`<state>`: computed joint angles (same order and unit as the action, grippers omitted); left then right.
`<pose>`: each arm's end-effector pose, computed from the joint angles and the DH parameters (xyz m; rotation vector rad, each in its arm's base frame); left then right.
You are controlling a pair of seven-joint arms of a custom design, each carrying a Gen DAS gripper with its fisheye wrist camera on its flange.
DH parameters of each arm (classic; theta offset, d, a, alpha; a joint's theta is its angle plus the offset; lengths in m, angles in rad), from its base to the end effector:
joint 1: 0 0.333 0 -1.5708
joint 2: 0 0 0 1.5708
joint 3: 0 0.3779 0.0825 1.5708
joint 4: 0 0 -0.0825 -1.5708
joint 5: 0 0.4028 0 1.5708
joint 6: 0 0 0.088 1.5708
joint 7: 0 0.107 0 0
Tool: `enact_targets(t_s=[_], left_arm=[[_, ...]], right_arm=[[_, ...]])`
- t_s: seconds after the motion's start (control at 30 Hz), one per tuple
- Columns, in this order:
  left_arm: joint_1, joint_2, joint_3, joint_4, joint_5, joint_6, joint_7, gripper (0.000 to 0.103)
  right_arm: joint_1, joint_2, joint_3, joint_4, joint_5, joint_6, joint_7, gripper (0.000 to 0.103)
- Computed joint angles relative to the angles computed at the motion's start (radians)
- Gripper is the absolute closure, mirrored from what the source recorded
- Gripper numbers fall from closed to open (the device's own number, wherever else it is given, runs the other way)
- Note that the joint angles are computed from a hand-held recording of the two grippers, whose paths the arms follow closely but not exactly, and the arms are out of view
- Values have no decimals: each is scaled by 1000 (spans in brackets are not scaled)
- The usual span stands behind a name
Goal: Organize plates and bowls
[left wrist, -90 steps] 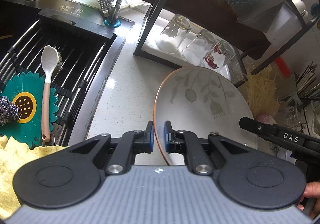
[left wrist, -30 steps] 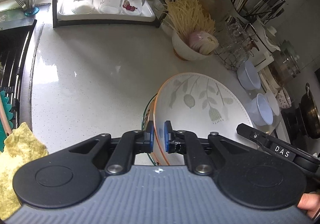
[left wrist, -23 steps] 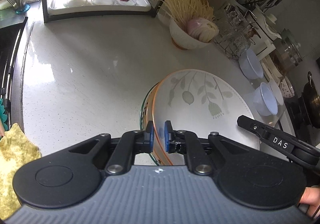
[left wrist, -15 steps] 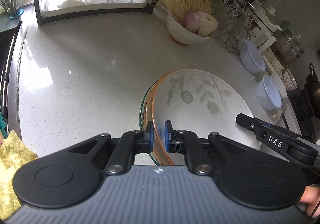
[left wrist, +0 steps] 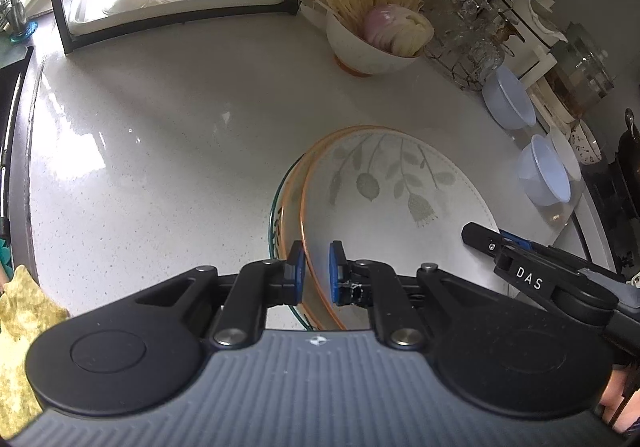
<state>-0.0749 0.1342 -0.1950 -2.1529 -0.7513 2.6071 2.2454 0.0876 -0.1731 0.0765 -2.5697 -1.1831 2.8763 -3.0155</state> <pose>0.5864 -0.1438 0.4171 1.7196 -2.4372 0.8919 0.4367 0.1261 0.4001 -1.3859 2.1868 -0.6715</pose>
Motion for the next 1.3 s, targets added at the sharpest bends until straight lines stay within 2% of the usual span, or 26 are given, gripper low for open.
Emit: enact_targets(t_s=[0.17, 0.23, 0.4, 0.5, 0.73, 1.0, 1.3], left_arm=[[4, 14, 9, 40, 35, -63, -72, 78], [8, 19, 12, 59, 46, -95, -102, 69], [0, 15, 20, 78, 138, -128, -179, 61], [3, 11, 24, 83, 171, -153, -204, 59], [13, -27, 17, 75, 107, -159, -132, 57], [7, -98, 24, 67, -13, -153, -8, 57], [-20, -212, 54, 11, -132, -119, 137, 57]], right_arm=[[-2, 13, -13, 9, 22, 26, -24, 79], [-2, 19, -28, 5, 79, 56, -64, 78], [-4, 21, -42, -9, 263, 92, -203, 78], [-19, 6, -27, -14, 312, 85, -236, 78], [-41, -36, 1, -26, 402, 75, -292, 78], [-99, -135, 69, -30, 347, 53, -226, 78], [-123, -263, 127, -36, 345, 46, -213, 78]])
